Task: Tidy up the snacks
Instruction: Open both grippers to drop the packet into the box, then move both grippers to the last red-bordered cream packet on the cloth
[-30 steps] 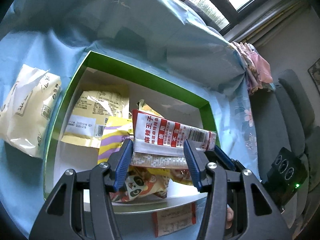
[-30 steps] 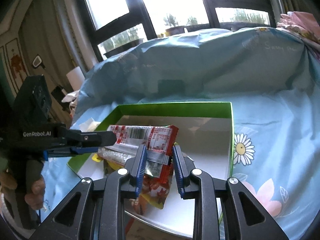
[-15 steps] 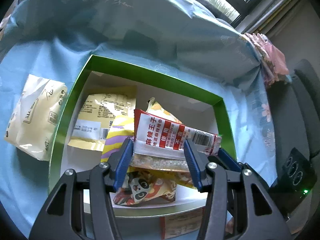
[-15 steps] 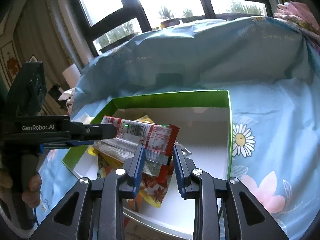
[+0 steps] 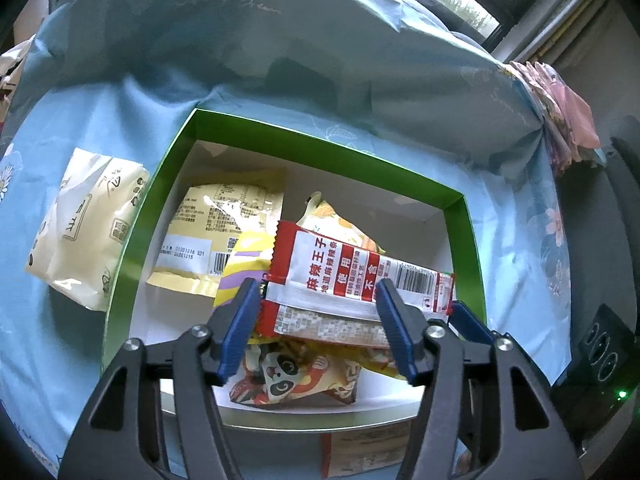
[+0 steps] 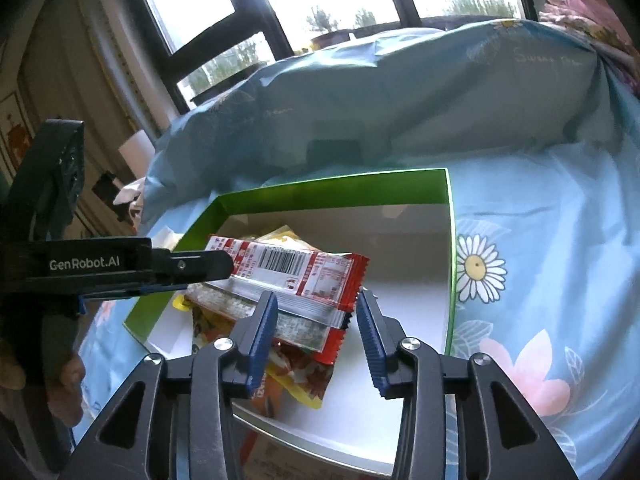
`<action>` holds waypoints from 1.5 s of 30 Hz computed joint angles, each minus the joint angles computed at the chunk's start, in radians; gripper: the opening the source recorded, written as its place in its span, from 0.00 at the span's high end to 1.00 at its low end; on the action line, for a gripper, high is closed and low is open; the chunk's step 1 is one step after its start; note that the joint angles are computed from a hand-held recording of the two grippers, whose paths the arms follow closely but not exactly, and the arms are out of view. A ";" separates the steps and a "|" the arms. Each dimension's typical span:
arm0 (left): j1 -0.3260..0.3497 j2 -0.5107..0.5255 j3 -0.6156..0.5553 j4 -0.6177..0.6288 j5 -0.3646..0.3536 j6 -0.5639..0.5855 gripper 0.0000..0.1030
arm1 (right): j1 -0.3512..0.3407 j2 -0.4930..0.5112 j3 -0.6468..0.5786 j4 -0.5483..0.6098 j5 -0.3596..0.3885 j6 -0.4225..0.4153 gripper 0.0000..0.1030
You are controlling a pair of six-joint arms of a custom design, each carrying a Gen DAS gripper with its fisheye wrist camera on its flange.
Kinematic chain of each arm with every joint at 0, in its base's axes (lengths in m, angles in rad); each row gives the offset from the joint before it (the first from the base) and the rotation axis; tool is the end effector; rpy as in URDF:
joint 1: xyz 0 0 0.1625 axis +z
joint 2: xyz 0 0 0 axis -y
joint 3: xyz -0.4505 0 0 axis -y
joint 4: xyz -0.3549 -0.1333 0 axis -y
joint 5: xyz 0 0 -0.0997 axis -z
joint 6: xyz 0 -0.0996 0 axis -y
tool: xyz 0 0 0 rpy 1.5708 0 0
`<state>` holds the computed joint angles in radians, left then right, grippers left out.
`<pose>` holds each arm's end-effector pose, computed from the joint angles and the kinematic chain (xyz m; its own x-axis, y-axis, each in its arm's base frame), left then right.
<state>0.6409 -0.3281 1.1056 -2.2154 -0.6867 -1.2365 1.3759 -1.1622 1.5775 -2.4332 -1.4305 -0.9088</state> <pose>-0.4913 -0.6289 -0.0171 -0.8479 -0.3730 -0.3767 -0.0198 0.7324 -0.6806 0.0212 -0.6527 0.3869 -0.7421 -0.6164 0.2635 -0.6681 0.6482 -0.3652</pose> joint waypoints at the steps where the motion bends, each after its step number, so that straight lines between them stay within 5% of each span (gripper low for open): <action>1: -0.002 -0.001 0.000 0.004 0.003 -0.004 0.36 | 0.000 -0.002 0.001 -0.002 0.004 0.000 0.59; 6: -0.008 -0.012 0.014 0.001 0.013 -0.018 0.27 | -0.009 -0.009 -0.004 -0.017 0.027 0.022 0.45; 21: -0.055 -0.044 0.077 -0.020 0.070 -0.036 0.19 | -0.029 -0.029 -0.043 -0.001 0.066 0.083 0.40; 26: -0.099 -0.055 0.128 -0.007 0.143 -0.081 0.03 | -0.029 -0.061 -0.004 -0.021 0.073 0.067 0.40; 36: -0.168 -0.072 0.205 0.175 0.210 -0.267 0.00 | -0.059 -0.152 0.104 -0.035 0.069 -0.038 0.39; 45: -0.182 -0.016 0.218 0.163 0.168 -0.234 0.00 | -0.131 -0.212 0.168 0.002 0.062 -0.129 0.38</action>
<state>0.4591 -0.3444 1.3238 -2.0519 -0.5192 -1.4705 1.2451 -1.3745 1.7453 -2.4309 -1.3682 -1.0381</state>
